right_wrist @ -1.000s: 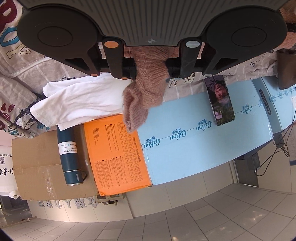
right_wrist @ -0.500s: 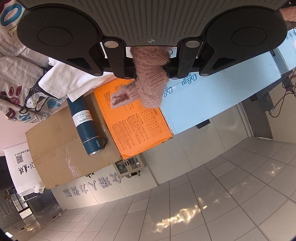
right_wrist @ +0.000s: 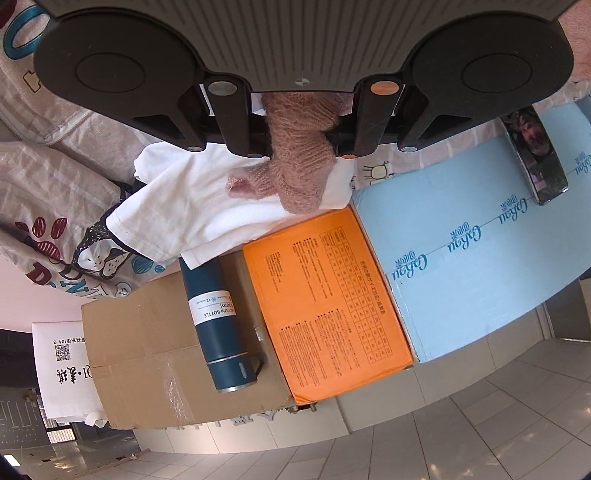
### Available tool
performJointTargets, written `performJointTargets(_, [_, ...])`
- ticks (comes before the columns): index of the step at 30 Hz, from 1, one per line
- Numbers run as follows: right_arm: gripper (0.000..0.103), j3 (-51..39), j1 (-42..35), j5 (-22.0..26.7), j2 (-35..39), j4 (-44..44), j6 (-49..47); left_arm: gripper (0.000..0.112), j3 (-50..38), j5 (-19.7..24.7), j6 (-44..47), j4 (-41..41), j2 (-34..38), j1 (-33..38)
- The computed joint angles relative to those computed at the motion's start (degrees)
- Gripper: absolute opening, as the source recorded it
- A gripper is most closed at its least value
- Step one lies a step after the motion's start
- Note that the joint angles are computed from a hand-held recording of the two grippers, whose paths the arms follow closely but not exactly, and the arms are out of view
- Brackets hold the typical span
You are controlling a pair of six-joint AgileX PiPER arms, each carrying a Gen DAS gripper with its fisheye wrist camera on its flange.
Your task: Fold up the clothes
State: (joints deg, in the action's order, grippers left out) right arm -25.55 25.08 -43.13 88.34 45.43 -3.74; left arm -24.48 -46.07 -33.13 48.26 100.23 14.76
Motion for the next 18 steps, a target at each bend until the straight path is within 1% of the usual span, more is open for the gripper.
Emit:
performJointTargets(1, [0.017,-0.67,-0.14,0.78,0.89,1.28,-1.5,0.034,-0.04,1.15,2.05,-1.93,-0.16,-0.92])
performJointTargets(2, [0.018,-1.23,-0.05,1.12,1.78,2.83,-3.19,0.043,0.2,2.18,5.32,-5.05,-0.44,-2.22])
performJointTargets(3, [0.02,-1.81,0.1,1.34,2.66,4.57,-4.99,0.049,0.53,3.42,9.74,-9.48,-0.8,-3.99])
performJointTargets(4, [0.026,-2.3,0.82,0.66,3.37,7.47,-7.39,0.058,0.85,4.76,14.78,-14.62,-1.25,-5.88])
performJointTargets(5, [0.034,-2.8,1.5,-0.06,4.07,10.29,-9.71,0.065,0.97,5.68,18.11,-17.88,-1.62,-6.92])
performJointTargets(7, [0.041,-3.59,2.74,-1.67,5.14,15.69,-14.32,0.075,1.18,7.06,24.76,-24.41,-2.28,-8.87])
performJointTargets(8, [0.044,-4.12,3.34,-2.7,5.66,18.5,-16.75,0.076,1.29,7.4,27.25,-26.86,-2.65,-9.46])
performJointTargets(9, [0.045,-4.77,4.22,-4.29,6.32,21.63,-19.41,0.077,1.32,7.63,29.55,-29.08,-3.04,-9.98])
performJointTargets(10, [0.047,-5.45,5.05,-5.95,7.02,24.55,-21.87,0.08,1.22,7.74,31.51,-30.9,-3.46,-10.38])
performJointTargets(11, [0.052,-6.1,5.84,-7.65,7.72,27.18,-24.02,0.082,1.1,7.82,33.49,-32.72,-3.86,-10.77])
performJointTargets(13, [0.055,-6.77,7.41,-10.86,8.7,30.67,-25.83,0.083,0.79,7.16,38.41,-37.68,-4.4,-12.12])
performJointTargets(14, [0.058,-6.56,7.85,-11.88,8.66,30.77,-25.8,0.083,0.5,6.84,40.24,-39.28,-4.57,-12.66])
performJointTargets(16, [0.06,-6.31,8.72,-13.91,8.79,30.98,-25.79,0.083,-0.4,6.97,41.4,-39.01,-4.82,-12.96])
performJointTargets(17, [0.061,-6.1,9.05,-14.65,8.9,30.53,-25.52,0.083,-0.83,7.17,40.79,-37.32,-4.97,-12.79])
performJointTargets(18, [0.061,-5.9,9.38,-15.33,8.96,30.07,-25.27,0.083,-1.28,7.48,38.33,-33.33,-5.14,-12.16])
